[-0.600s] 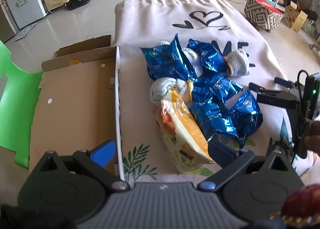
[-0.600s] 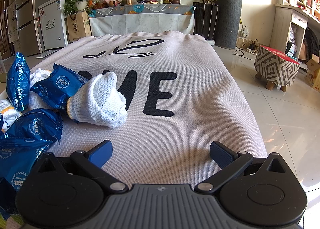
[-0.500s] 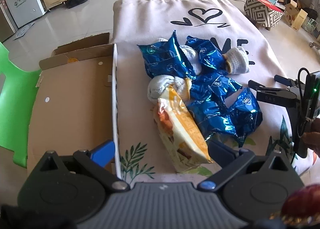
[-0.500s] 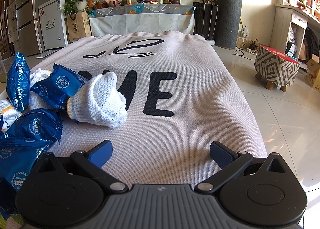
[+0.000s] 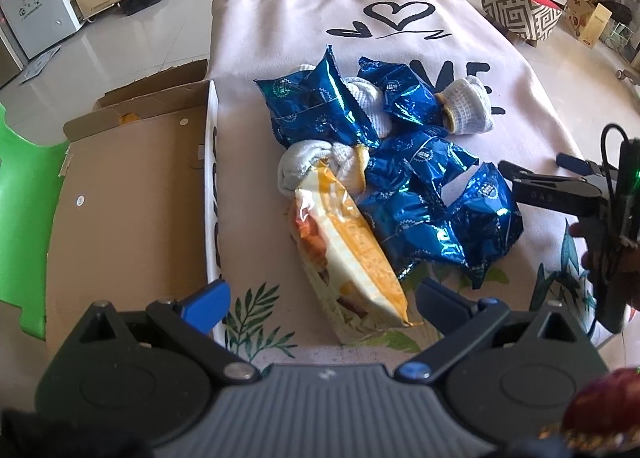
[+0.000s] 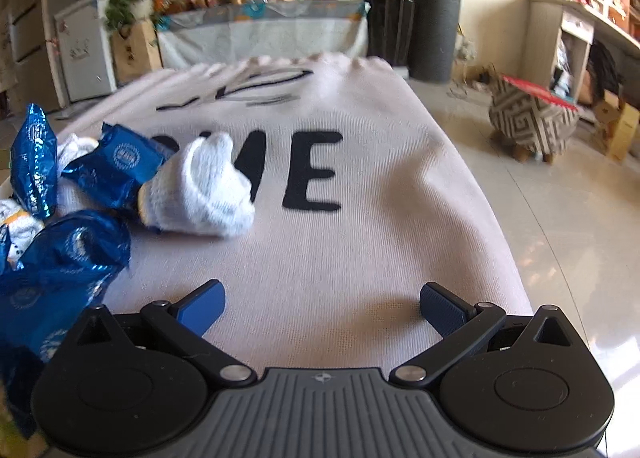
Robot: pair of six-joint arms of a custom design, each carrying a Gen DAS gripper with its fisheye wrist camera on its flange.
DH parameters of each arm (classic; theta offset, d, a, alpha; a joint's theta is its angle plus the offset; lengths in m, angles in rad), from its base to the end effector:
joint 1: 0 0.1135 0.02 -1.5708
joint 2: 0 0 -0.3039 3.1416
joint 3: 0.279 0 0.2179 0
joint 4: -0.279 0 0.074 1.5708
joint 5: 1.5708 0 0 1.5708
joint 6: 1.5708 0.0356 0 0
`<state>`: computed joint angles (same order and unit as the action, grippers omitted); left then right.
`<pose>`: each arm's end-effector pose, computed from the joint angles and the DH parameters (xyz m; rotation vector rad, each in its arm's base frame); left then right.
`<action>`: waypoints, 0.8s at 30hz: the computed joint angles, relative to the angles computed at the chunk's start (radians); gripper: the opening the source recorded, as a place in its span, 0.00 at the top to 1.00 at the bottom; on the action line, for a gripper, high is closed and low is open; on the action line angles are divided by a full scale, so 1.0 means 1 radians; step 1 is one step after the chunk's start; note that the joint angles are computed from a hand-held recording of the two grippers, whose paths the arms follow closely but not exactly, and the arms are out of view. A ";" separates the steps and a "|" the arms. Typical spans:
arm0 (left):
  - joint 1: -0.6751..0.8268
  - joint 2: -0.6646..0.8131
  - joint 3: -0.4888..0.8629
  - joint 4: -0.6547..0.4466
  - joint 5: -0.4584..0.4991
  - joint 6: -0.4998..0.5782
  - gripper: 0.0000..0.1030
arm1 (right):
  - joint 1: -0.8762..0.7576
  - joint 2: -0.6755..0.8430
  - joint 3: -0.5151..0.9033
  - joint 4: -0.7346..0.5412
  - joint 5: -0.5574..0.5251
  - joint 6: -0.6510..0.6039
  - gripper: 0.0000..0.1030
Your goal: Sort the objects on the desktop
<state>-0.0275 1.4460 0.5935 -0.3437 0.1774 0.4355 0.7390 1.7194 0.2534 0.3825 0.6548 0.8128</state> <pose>0.2049 -0.0119 0.1953 0.6728 2.6532 -0.1333 0.1583 0.1150 0.1217 0.2843 2.3358 -0.1602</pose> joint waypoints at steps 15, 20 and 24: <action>-0.006 -0.013 -0.004 0.017 0.010 0.002 0.00 | -0.008 -0.181 0.351 -0.867 -0.193 0.336 0.00; 0.001 -0.016 -0.007 0.031 0.007 0.003 0.00 | 0.083 -0.239 0.498 -1.157 -0.143 0.527 0.00; 0.019 -0.017 -0.004 0.028 0.022 0.008 0.00 | 0.189 -0.263 0.597 -1.309 -0.114 0.667 0.00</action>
<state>-0.0087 1.4291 0.5896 -0.3160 0.1991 0.4437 0.9275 1.4566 0.8508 -0.9266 0.5410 1.4802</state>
